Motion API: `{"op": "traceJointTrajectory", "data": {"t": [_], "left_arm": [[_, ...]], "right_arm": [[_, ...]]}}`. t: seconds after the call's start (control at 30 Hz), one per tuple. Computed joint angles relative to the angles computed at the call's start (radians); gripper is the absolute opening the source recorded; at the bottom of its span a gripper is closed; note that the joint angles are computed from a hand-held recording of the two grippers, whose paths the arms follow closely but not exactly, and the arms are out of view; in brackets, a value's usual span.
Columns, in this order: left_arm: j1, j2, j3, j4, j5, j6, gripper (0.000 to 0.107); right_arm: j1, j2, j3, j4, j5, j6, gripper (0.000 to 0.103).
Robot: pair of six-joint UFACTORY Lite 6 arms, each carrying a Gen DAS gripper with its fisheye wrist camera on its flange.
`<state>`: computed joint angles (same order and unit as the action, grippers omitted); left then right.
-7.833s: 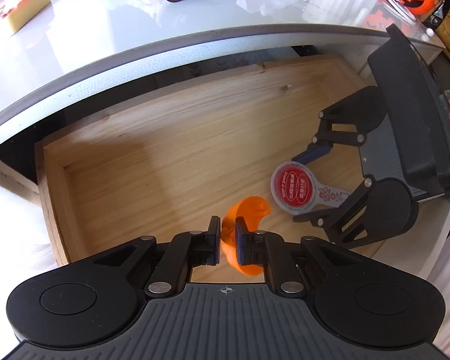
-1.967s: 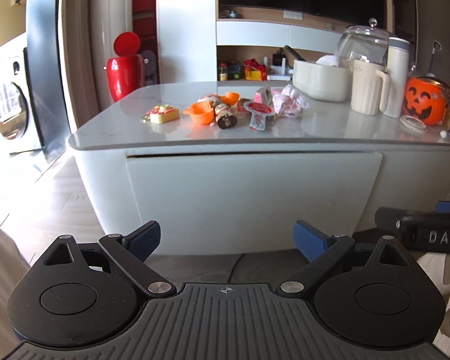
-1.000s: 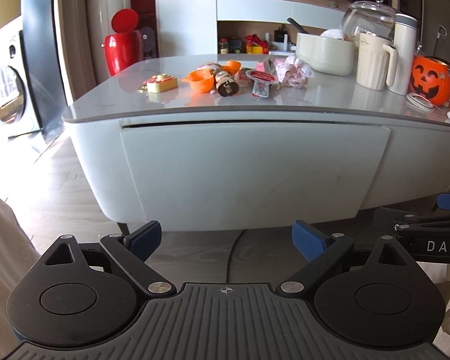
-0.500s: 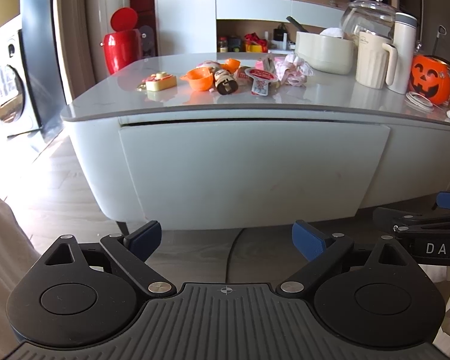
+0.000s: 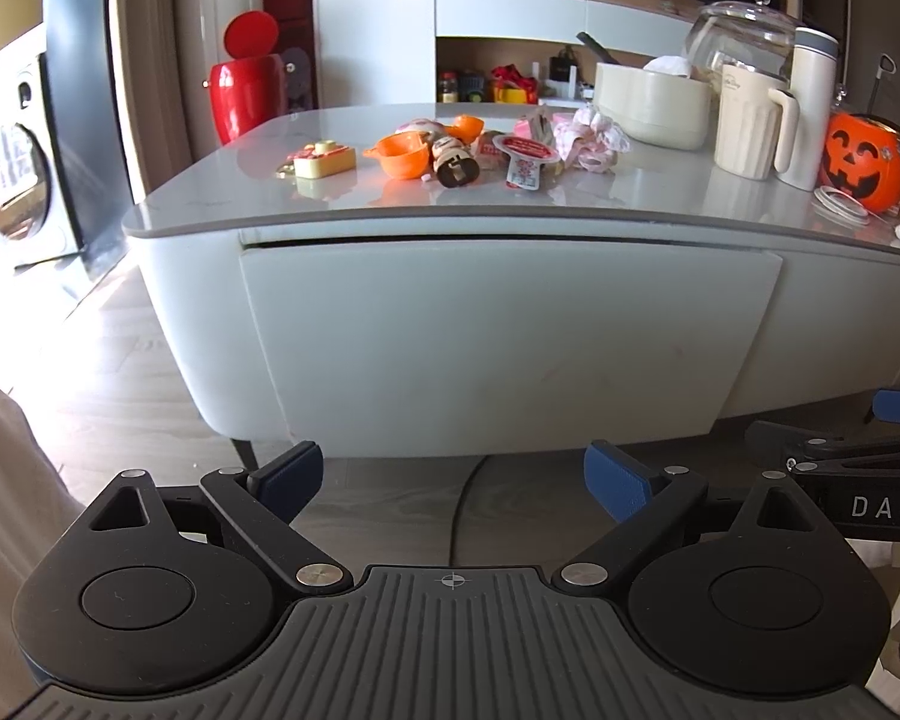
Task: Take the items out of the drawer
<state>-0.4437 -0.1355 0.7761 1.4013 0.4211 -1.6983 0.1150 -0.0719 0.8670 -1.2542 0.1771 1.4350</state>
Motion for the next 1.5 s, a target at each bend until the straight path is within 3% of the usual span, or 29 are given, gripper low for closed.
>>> {"op": "traceJointTrajectory", "data": {"t": [1.5], "left_arm": [[0.007,-0.002,-0.003,0.002,-0.007,-0.002,0.098]], "right_arm": [[0.003,-0.002,-0.016,-0.006,-0.002,0.022,0.103]]}}
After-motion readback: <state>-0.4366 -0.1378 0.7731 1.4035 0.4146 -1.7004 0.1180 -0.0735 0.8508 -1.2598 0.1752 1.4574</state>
